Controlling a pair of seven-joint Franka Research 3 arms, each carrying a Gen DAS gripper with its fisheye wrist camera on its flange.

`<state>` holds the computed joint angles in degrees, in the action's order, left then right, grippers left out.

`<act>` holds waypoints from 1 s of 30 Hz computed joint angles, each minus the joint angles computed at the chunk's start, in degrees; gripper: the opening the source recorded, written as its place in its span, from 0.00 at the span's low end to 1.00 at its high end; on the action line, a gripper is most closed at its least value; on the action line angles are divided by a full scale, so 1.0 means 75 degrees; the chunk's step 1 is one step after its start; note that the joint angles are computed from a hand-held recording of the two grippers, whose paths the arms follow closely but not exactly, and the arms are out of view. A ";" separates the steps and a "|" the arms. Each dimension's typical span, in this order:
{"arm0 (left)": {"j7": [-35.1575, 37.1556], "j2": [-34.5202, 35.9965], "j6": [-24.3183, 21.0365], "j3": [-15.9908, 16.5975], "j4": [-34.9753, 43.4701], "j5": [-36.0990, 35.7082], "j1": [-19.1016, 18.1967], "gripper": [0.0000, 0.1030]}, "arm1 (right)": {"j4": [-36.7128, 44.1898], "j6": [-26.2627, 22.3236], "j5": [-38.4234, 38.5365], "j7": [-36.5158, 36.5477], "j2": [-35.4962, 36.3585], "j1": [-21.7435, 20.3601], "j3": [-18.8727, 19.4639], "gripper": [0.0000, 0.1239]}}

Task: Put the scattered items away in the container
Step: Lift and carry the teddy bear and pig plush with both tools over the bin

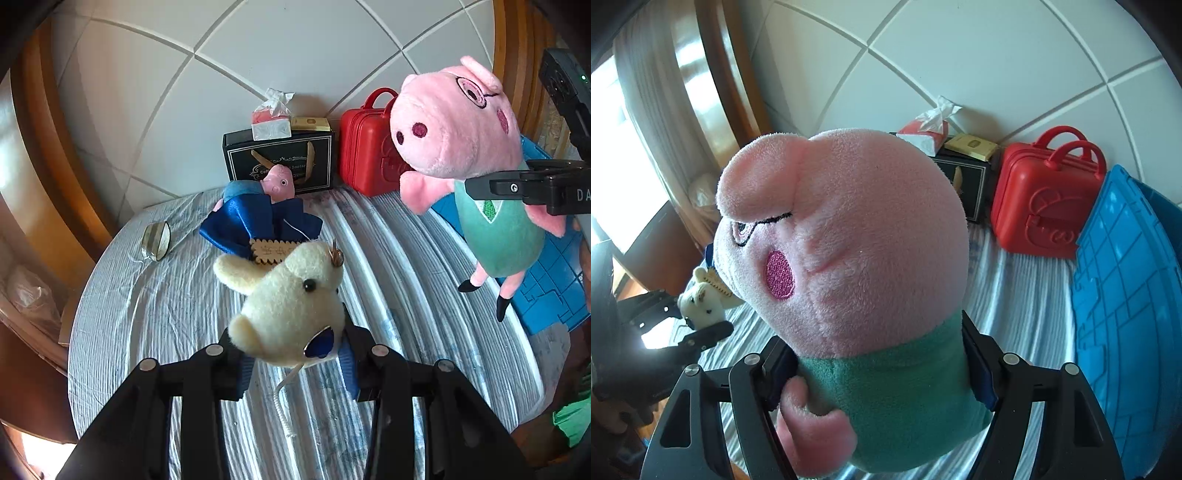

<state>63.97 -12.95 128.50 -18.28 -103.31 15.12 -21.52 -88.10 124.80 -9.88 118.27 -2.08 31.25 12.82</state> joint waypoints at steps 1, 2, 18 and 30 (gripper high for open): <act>-0.0040 0.0011 -0.0073 -0.0036 0.0093 0.0041 -0.0004 0.37 | -0.0120 0.0010 0.0002 0.0059 -0.0147 -0.0003 -0.0004 0.61; -0.0079 0.0018 -0.0113 -0.0068 0.0176 0.0082 -0.0012 0.37 | -0.0225 -0.0015 -0.0011 0.0128 -0.0296 -0.0012 0.0013 0.61; -0.0348 0.0434 -0.0953 -0.0498 0.1563 0.0927 -0.0358 0.37 | -0.1436 -0.0151 0.0023 0.0858 -0.2309 -0.0671 0.0702 0.61; -0.0670 0.0656 -0.1381 -0.0693 0.1997 0.1457 -0.0650 0.37 | -0.2076 0.0234 0.0619 0.0400 -0.2975 -0.0991 0.0715 0.62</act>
